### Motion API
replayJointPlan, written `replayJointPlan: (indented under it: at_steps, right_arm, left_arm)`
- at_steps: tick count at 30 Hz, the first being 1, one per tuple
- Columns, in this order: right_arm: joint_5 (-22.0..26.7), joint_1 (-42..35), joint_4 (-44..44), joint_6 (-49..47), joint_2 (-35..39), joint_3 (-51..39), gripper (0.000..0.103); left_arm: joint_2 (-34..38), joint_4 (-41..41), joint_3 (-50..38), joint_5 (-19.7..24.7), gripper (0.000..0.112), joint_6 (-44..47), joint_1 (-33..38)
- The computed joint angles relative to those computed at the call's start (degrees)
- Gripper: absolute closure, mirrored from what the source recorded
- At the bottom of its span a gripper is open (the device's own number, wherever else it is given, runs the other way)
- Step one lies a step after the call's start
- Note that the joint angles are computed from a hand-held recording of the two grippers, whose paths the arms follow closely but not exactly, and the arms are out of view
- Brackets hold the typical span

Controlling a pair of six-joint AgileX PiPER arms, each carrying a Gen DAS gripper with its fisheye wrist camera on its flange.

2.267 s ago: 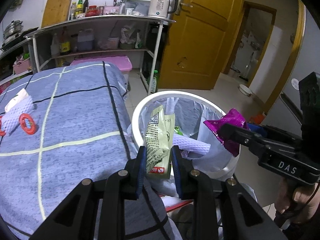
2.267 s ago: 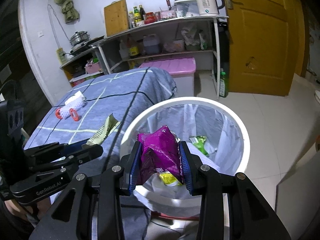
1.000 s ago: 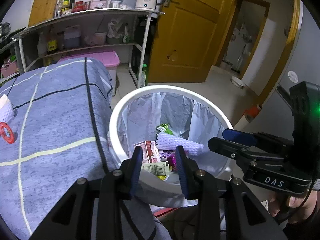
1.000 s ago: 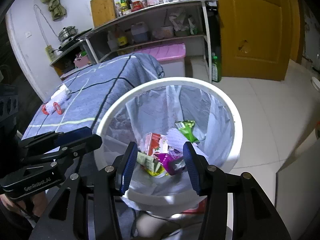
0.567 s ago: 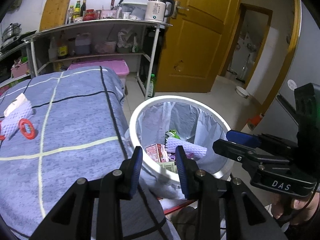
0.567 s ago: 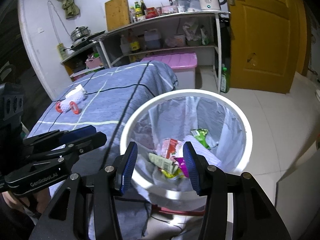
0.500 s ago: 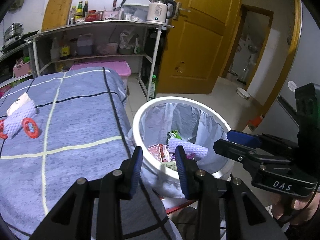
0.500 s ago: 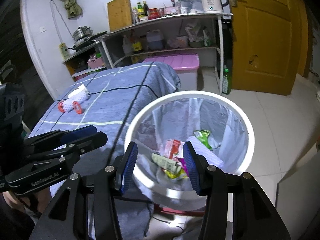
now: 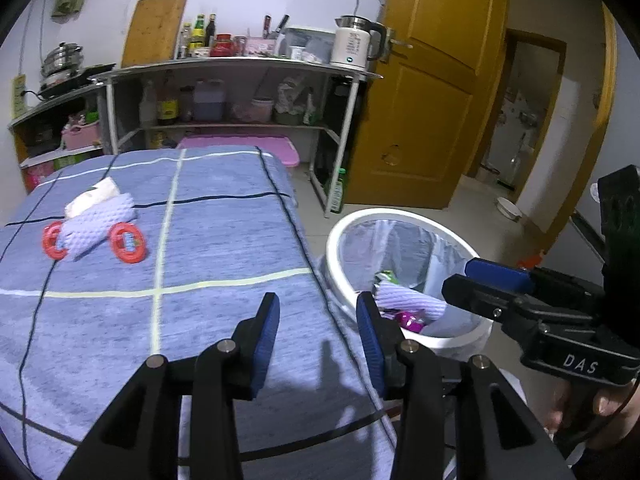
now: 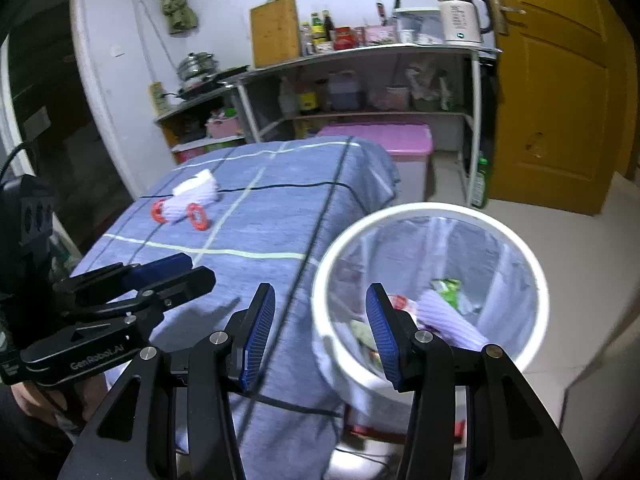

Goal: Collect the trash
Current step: 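Move both open tools back from the bin toward the bed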

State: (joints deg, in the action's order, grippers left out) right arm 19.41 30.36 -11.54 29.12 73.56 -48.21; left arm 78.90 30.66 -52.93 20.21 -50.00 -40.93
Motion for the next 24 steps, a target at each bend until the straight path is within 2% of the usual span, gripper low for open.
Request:
replayJointPlan:
  at_steps: [6,8,14,24]
  right_arm:
    - [-1.3,3.1,-0.4,0.7,3.4,-2.1,0.051]
    - [-1.1,3.7,3.9,-3.7,5.1,-3.5,0.051]
    - [-0.6,6.0,6.4,-6.4,9.0,-7.0,0.051]
    - [0.8,8.1,9.6,-10.6,14.7,-13.7,0.051]
  left_arm:
    - [-3.2,5.1,3.8,0.5,0.071,-5.4,1.7]
    - [-4.2,5.6,4.9,0.3,0.071,-5.8,2.6]
    - [-6.7,7.3,7.9,0.6,0.071,-7.7,5.2]
    - [-9.1,-0.6,10.6,-1.8,0.071,0.9,12.2]
